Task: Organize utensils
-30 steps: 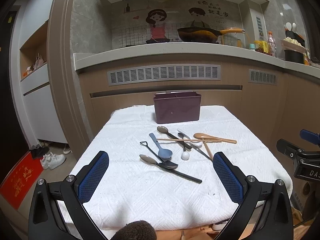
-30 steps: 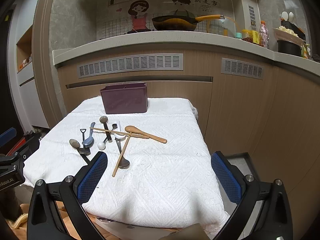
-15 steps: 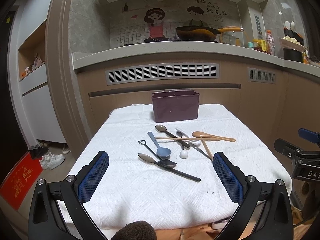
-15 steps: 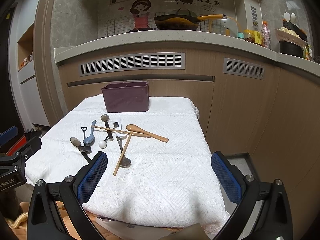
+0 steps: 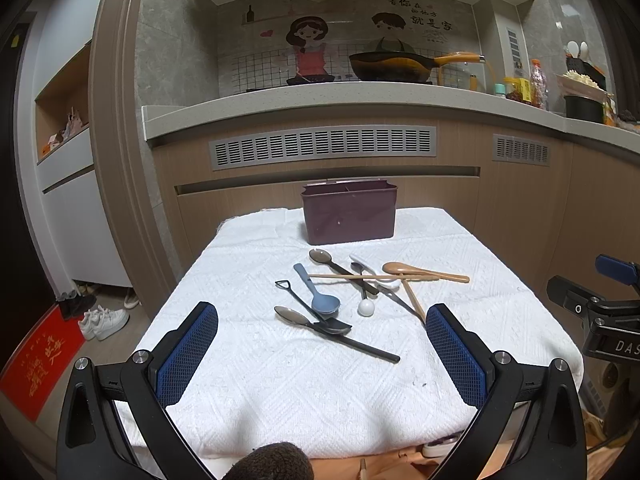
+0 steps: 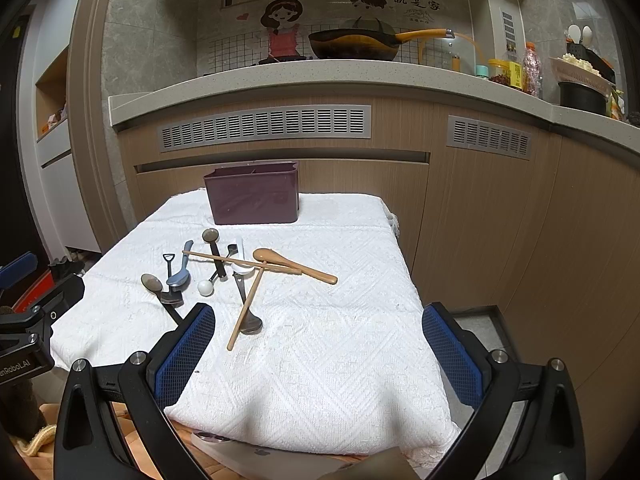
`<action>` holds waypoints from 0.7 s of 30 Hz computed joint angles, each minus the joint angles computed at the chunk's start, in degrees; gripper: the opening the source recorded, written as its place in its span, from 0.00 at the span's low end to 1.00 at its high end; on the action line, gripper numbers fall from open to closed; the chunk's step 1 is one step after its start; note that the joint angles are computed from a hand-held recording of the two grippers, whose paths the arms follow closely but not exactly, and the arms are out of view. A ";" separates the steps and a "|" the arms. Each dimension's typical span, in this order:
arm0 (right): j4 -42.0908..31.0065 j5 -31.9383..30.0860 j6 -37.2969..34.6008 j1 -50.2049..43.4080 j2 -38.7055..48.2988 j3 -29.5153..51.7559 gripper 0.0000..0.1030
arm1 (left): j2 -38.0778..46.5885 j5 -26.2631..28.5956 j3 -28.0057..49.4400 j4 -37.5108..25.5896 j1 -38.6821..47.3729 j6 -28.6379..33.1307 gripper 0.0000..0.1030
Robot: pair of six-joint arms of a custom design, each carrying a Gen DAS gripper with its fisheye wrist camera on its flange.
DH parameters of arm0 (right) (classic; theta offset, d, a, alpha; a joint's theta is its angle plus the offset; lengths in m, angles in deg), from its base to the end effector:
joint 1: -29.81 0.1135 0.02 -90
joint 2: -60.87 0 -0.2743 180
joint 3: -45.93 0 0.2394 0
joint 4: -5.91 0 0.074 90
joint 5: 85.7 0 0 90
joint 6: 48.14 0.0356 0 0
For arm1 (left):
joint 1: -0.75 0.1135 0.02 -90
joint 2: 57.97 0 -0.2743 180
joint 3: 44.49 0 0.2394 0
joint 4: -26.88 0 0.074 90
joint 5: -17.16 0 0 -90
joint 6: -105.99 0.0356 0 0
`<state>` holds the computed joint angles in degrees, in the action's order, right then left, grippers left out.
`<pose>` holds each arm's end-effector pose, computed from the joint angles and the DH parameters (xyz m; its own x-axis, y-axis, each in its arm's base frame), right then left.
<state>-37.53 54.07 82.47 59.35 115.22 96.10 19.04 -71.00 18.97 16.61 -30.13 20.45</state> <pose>0.1563 0.0573 0.2473 -0.4037 0.2544 -0.8788 0.5165 0.8562 0.0106 0.2494 -0.1505 0.2804 -0.3037 0.2722 -0.9131 0.5635 0.8241 0.0582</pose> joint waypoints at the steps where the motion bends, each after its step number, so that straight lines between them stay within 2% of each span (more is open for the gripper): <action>1: -0.33 0.03 0.14 0.07 -0.02 0.20 1.00 | -0.03 0.04 -0.02 -0.01 0.00 0.02 1.00; 21: -0.89 1.12 0.83 1.43 0.70 0.89 1.00 | -0.31 -0.19 -0.04 -0.16 -0.37 0.01 1.00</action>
